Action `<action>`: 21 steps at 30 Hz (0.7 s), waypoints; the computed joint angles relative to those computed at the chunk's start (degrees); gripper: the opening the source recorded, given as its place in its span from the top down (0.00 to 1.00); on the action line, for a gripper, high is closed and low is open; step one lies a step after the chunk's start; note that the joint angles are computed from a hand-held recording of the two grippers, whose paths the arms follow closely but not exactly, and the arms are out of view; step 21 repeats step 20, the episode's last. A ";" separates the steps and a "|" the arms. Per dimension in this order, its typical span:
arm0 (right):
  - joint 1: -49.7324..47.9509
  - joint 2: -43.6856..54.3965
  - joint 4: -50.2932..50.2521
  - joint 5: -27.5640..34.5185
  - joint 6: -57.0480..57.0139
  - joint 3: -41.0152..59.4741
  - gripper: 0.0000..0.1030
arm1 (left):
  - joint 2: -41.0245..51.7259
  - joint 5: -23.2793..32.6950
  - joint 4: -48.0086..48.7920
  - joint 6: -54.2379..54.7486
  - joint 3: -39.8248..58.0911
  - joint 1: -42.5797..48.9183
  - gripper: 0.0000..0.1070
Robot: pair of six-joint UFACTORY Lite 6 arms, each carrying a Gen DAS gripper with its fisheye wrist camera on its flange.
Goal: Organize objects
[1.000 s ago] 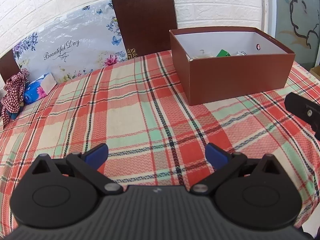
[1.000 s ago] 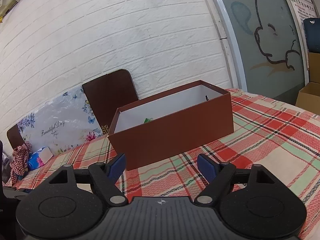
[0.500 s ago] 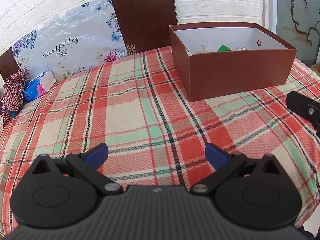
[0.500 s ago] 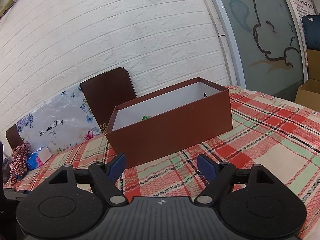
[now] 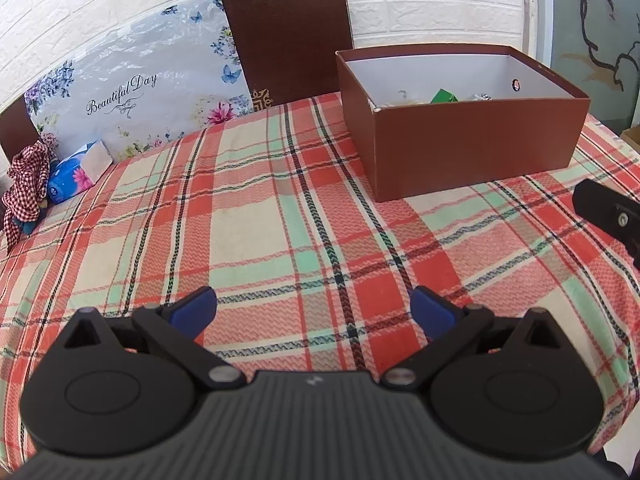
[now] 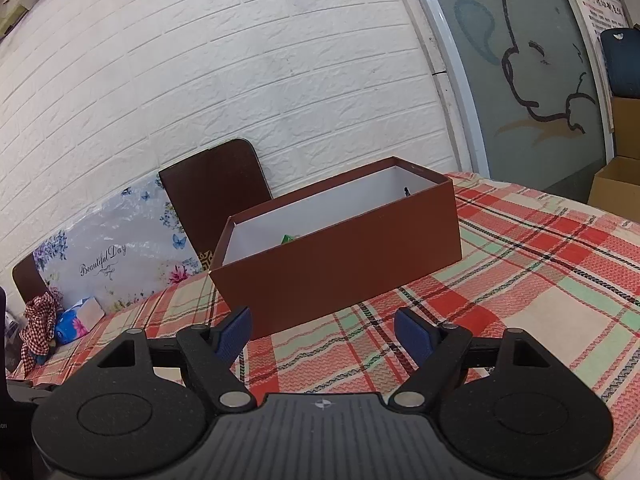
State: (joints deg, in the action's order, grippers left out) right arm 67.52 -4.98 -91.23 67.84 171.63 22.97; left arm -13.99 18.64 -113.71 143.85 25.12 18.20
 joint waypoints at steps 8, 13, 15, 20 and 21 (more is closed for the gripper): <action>0.27 0.06 0.23 0.14 0.01 -0.03 0.23 | -0.25 -0.25 0.32 -0.48 -0.17 -0.01 0.04; 0.16 0.23 0.27 0.14 -0.61 0.28 0.23 | 0.12 -0.55 1.26 -1.57 0.37 0.10 0.04; 0.07 0.28 0.23 -0.01 -0.87 0.44 0.23 | 0.04 1.24 3.95 -3.41 0.33 1.23 0.04; -0.19 0.63 0.10 -0.17 -1.34 0.83 0.23 | -1.27 5.52 8.23 -7.02 0.09 3.75 0.04; -0.19 0.63 0.10 -0.17 -1.34 0.83 0.23 | -1.27 5.52 8.23 -7.02 0.09 3.75 0.04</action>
